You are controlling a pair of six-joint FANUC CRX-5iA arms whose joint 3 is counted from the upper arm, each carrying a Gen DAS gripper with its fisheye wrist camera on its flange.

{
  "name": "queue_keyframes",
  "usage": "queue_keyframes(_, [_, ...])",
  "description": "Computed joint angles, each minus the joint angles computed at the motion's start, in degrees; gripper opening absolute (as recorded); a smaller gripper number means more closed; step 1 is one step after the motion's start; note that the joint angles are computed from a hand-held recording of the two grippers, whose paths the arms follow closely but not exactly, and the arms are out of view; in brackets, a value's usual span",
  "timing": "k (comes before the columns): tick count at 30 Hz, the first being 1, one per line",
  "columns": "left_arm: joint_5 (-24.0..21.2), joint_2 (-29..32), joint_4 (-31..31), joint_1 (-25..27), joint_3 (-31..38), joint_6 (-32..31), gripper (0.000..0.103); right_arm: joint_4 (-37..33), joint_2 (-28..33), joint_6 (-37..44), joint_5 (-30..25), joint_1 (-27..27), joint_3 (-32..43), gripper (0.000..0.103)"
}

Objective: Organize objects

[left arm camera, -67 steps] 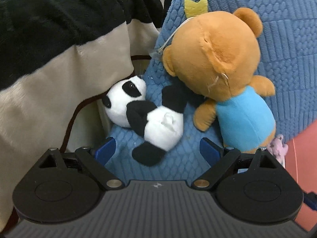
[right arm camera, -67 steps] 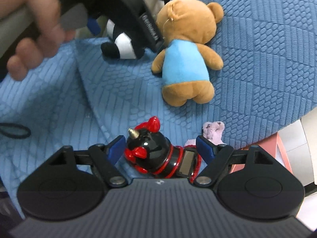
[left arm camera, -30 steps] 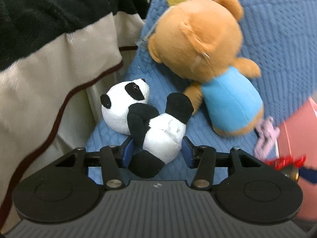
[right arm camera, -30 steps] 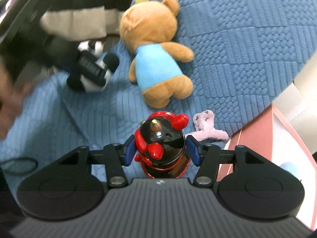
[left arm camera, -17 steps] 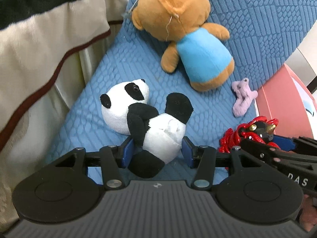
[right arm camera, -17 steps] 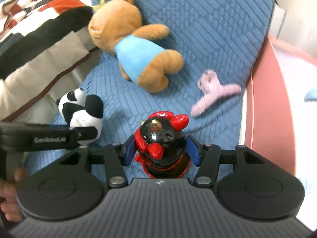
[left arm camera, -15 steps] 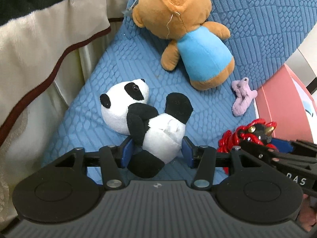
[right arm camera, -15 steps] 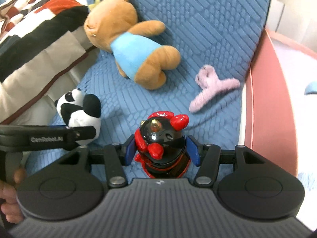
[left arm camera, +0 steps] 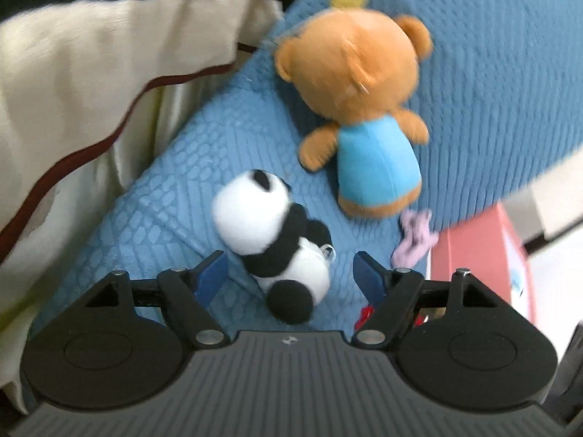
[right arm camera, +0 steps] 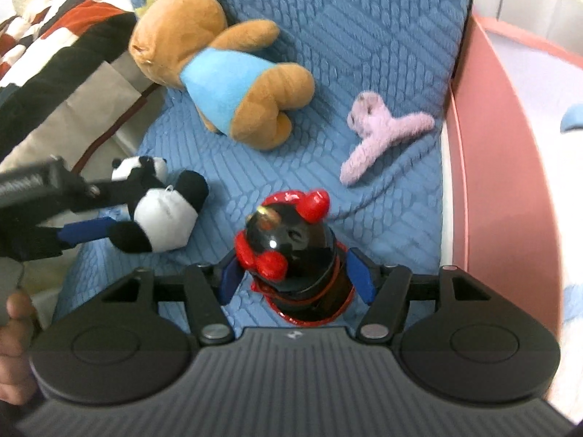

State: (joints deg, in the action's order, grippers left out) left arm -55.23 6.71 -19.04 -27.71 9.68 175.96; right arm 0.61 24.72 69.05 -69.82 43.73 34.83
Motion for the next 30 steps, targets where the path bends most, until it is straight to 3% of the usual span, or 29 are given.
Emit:
queue_keyframes(4, [-3.07,0.11,-1.11,0.03,0.74,2.77,0.078,-0.33,0.28,-1.33,-0.38,0.09,0.27,0.062])
queue_keyframes(5, [-3.65,0.25,-0.89,0.20,0.86,3.12,0.078,-0.32,0.14,-0.93,-0.09,0.20,0.17,0.055])
queue_keyframes(6, [-4.14,0.43,-0.61,0.38,0.95,3.45,0.078,0.00,0.07,-0.66,0.12,0.40,0.14,0.055])
queue_keyframes(12, [-2.51,0.55,0.57,1.22,0.03,4.75,0.075,2.14,0.10,0.44,1.36,1.11,-0.07,0.055])
queue_keyframes(18, [-0.04,1.36,-0.23,1.35,0.63,4.18,0.075,3.24,0.00,0.37,2.58,1.45,-0.73,0.055])
queue_keyframes(25, [-2.39,4.69,2.18,2.12,3.91,0.53,0.075,2.41,1.03,1.02,2.05,1.25,0.67,0.055])
queue_keyframes(30, [-3.15,5.88,2.55,2.34,5.19,-0.79,0.067,1.85,1.94,1.05,0.88,1.04,1.65,0.056])
